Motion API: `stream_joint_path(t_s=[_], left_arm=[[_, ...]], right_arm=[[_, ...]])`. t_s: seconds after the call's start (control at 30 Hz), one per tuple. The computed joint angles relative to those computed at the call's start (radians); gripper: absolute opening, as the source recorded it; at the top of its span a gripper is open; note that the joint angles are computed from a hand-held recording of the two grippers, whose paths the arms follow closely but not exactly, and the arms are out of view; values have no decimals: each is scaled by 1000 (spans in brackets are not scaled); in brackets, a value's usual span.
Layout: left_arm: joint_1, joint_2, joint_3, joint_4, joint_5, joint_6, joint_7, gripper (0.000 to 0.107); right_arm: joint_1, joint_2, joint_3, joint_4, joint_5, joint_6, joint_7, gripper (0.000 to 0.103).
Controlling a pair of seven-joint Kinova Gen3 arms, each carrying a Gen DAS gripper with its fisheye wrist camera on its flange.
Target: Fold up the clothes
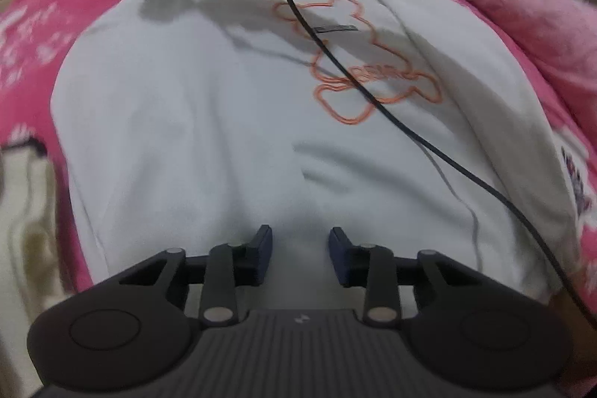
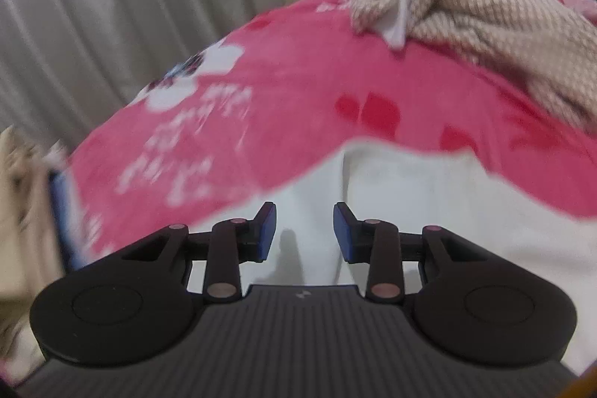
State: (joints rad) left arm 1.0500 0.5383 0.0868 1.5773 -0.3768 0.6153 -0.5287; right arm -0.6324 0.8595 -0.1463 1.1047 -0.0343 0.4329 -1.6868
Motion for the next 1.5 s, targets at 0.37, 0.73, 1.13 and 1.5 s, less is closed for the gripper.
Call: stream_joint_path(t_s=[0.37,0.73,1.13,1.5], left_arm=[[-61,-57,60,136,-128,-255,129,0],[-315,-34,360,236,-475,-348,460,14],[163,-170,-183,304,-382,-105,722,23],[237,-151,-241,272,-441,-45,788,30]], right_arm=[[162,15,-167,102,-125,-202,59,1],[47,10,17,147,8,-229,-202,14],[-6,-67,-104,9,26,116,27,30],[-148,72,-70,-272,38,479,311,16]])
